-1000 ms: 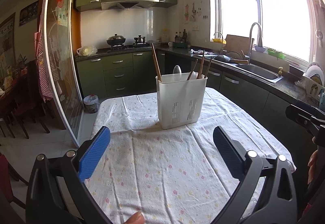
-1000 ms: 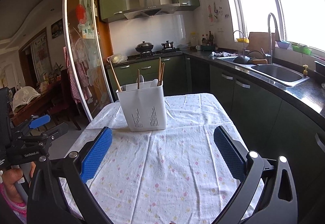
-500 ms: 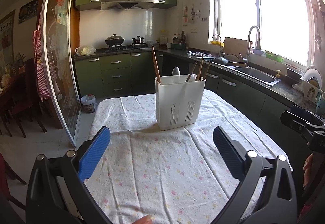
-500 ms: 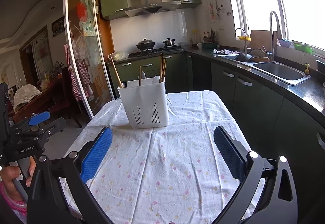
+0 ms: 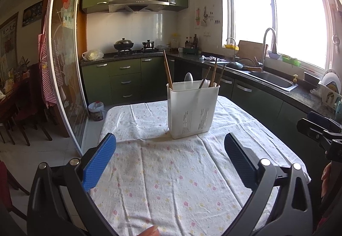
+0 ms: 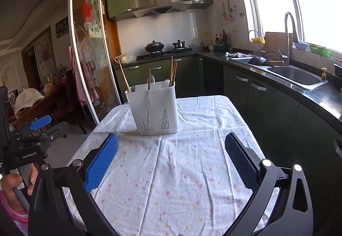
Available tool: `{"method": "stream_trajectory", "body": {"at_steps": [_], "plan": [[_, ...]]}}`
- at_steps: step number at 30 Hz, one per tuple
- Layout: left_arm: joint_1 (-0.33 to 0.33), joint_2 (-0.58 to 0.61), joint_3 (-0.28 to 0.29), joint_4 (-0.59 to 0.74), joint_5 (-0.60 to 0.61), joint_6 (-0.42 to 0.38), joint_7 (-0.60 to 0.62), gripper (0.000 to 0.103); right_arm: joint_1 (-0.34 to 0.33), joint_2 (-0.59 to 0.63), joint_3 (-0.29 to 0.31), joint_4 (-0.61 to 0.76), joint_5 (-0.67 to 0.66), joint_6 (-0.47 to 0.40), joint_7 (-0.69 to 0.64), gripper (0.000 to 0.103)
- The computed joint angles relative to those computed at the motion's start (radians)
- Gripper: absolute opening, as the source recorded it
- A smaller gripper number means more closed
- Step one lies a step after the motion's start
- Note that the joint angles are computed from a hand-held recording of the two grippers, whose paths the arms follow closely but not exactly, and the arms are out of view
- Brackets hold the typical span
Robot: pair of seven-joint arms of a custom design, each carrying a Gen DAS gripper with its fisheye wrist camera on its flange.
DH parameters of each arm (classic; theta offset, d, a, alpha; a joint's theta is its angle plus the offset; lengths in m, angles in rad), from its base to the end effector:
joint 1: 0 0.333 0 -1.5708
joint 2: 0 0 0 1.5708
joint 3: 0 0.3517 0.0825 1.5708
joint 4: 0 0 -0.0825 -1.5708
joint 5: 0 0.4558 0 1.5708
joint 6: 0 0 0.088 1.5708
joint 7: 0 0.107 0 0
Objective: Organize utensils
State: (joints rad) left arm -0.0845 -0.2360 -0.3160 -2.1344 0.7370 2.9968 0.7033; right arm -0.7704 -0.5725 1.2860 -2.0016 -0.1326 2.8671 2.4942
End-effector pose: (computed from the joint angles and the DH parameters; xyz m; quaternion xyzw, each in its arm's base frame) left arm 0.5175 -0.2895 0.6268 -0.5201 0.6635 -0.4264 0.3277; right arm 0.4673 0.4447 0.6273 -0.5849 0.6017 -0.3204 0.4395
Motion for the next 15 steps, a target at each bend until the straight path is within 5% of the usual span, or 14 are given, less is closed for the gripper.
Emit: {"method": "stream_trajectory", "body": {"at_steps": [15], "plan": [[0.000, 0.001, -0.001, 0.004, 0.012, -0.013, -0.013, 0.096, 0.003, 0.009, 0.001, 0.000, -0.008, -0.001, 0.001, 0.098]]}}
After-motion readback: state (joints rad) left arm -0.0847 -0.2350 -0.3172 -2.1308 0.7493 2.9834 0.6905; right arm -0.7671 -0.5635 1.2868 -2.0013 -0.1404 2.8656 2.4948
